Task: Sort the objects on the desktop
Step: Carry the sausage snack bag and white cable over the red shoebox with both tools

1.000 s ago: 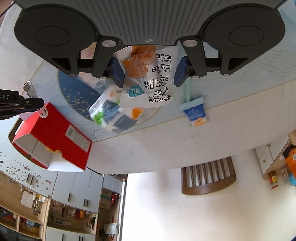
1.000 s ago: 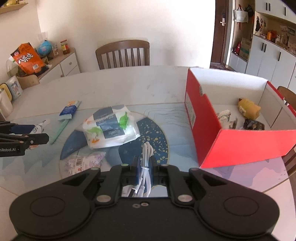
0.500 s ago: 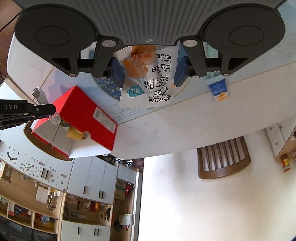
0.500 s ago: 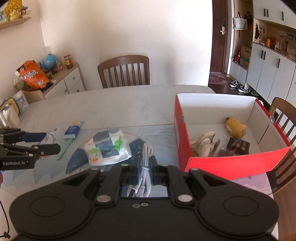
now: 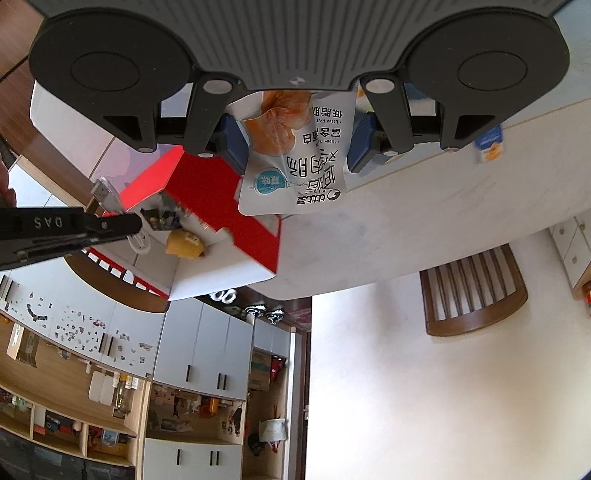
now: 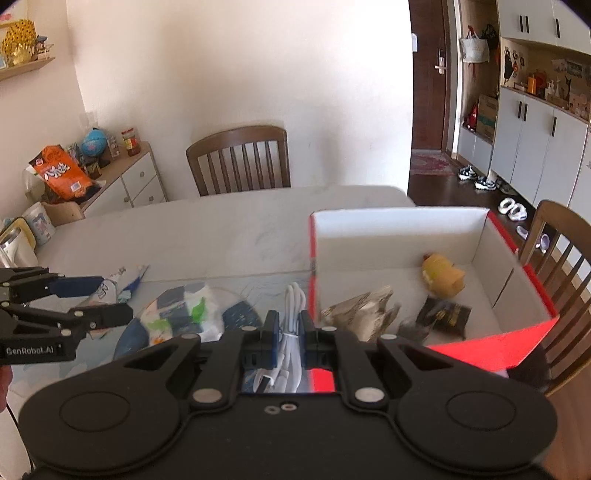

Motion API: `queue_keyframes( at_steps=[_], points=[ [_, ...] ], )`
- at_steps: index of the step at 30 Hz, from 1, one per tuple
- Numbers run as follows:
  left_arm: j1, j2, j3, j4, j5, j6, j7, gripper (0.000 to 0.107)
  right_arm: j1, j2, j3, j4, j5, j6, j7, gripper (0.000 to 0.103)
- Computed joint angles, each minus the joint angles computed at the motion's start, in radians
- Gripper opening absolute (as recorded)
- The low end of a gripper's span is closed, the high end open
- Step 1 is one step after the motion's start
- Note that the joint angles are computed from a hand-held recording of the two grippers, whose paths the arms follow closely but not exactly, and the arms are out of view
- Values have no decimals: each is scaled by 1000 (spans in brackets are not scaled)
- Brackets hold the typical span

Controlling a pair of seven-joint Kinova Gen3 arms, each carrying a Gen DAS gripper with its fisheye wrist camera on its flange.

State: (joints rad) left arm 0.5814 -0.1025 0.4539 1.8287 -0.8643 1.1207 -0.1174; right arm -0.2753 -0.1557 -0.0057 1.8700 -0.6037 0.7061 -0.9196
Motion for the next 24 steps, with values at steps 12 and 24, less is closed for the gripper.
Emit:
queue_keyframes(
  at_steps=[12,24],
  points=[
    [107,178,-96,-187,-90,13,-25,57,137,152,27,-156,-91,110,191,10],
    [164,314,-232,-359,-35,-74,-186,57,267,277,-23,-284,-84,173,238,10]
  ],
)
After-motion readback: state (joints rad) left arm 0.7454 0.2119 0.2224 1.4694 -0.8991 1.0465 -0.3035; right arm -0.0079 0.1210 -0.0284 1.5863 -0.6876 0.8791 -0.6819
